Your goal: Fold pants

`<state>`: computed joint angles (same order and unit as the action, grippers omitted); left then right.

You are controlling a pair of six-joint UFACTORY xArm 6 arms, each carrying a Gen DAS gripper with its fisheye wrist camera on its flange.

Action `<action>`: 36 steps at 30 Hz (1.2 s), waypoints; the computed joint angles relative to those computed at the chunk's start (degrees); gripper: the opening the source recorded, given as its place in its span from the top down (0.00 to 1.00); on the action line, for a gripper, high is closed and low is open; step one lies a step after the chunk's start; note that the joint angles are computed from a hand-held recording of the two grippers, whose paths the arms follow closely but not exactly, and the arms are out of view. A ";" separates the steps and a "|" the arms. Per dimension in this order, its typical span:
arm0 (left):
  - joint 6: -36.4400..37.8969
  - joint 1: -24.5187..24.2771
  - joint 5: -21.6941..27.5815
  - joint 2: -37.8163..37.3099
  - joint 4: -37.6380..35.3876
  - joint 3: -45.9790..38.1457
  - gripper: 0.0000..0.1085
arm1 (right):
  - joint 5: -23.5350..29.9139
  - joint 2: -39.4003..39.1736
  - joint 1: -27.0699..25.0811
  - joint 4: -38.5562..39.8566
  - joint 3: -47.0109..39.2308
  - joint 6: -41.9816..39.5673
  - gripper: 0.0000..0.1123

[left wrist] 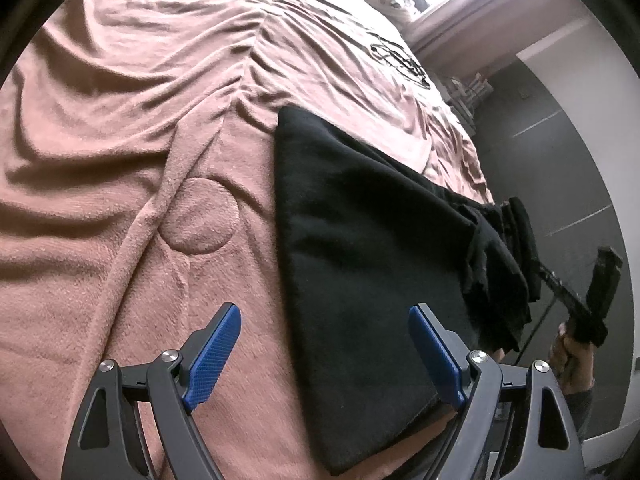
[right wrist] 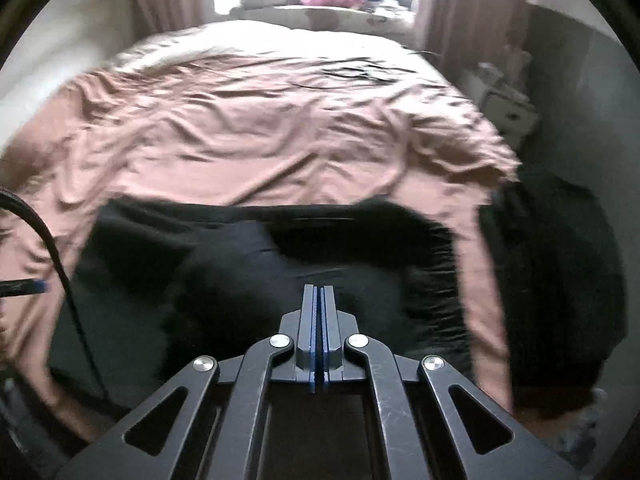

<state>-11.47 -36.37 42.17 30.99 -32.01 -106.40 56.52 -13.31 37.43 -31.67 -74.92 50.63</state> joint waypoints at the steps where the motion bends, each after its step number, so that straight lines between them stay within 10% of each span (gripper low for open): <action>1: -0.03 0.05 0.08 0.06 -0.10 -0.04 0.20 | -0.76 0.19 0.65 0.70 0.24 -0.75 1.00; 4: 0.32 0.09 0.14 0.04 -0.73 0.15 0.20 | -2.33 0.98 2.75 1.83 0.71 -2.57 0.94; 8: 0.63 0.15 -0.21 0.27 -2.26 0.47 0.20 | -4.25 2.70 4.38 4.25 0.71 -6.14 0.37; 22: 3.00 0.48 -2.32 -1.56 -6.08 4.55 0.20 | 0.25 17.89 2.13 8.37 -13.01 -17.88 0.38; 30: 3.16 0.71 -2.59 -2.45 -6.33 5.71 0.20 | -0.95 20.61 0.30 9.48 -15.10 -12.90 0.88; 36: 2.52 0.35 -2.01 -1.23 -5.38 3.21 0.20 | -2.23 15.31 0.08 6.11 -12.03 -10.40 0.92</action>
